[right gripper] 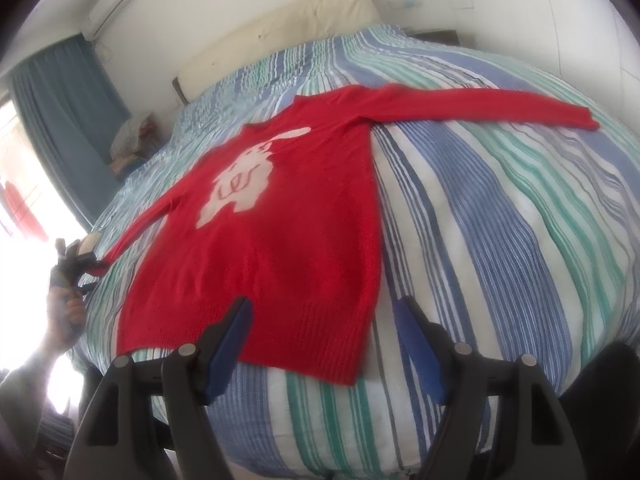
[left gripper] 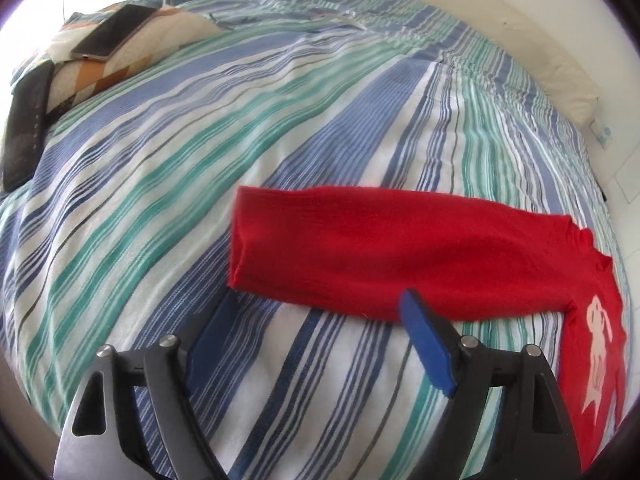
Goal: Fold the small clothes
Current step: 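Grasp the other sleeve cuff with the left gripper and pull it outward, then open the left gripper and release the sleeve flat on the bed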
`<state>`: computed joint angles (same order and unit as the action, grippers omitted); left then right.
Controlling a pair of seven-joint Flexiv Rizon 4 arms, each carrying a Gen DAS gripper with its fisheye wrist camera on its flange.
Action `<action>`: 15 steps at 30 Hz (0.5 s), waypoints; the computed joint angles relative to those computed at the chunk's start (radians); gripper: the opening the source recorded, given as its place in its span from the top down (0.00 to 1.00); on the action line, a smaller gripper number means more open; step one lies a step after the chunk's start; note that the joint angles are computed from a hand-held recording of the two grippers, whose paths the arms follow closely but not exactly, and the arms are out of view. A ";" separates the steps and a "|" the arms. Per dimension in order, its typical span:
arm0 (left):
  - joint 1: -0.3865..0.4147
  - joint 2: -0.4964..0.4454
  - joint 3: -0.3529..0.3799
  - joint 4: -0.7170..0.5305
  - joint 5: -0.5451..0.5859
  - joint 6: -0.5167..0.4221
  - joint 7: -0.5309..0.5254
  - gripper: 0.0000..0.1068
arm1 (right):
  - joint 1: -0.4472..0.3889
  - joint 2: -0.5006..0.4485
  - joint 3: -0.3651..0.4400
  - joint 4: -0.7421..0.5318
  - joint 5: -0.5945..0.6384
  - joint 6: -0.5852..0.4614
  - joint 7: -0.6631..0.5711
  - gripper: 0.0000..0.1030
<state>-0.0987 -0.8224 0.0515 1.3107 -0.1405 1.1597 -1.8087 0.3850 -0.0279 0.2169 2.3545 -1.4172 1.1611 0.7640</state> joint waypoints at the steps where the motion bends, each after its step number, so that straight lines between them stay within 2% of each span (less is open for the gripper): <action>1: 0.004 0.007 -0.005 0.011 -0.001 0.002 0.006 0.20 | -0.001 0.001 0.000 0.001 0.003 0.001 -0.002 0.29; 10: 0.052 0.102 -0.062 0.169 -0.066 0.089 0.047 0.19 | -0.008 0.004 -0.003 0.001 0.015 -0.007 -0.015 0.29; 15: 0.044 0.148 -0.087 0.228 -0.078 0.147 0.105 0.18 | -0.019 0.024 -0.005 0.007 0.037 -0.031 -0.033 0.29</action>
<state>-0.0545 -0.6742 -0.0352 1.5383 -0.2183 1.3064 -1.7038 0.3660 -0.0041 0.2124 2.3617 -1.3804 1.1296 0.7306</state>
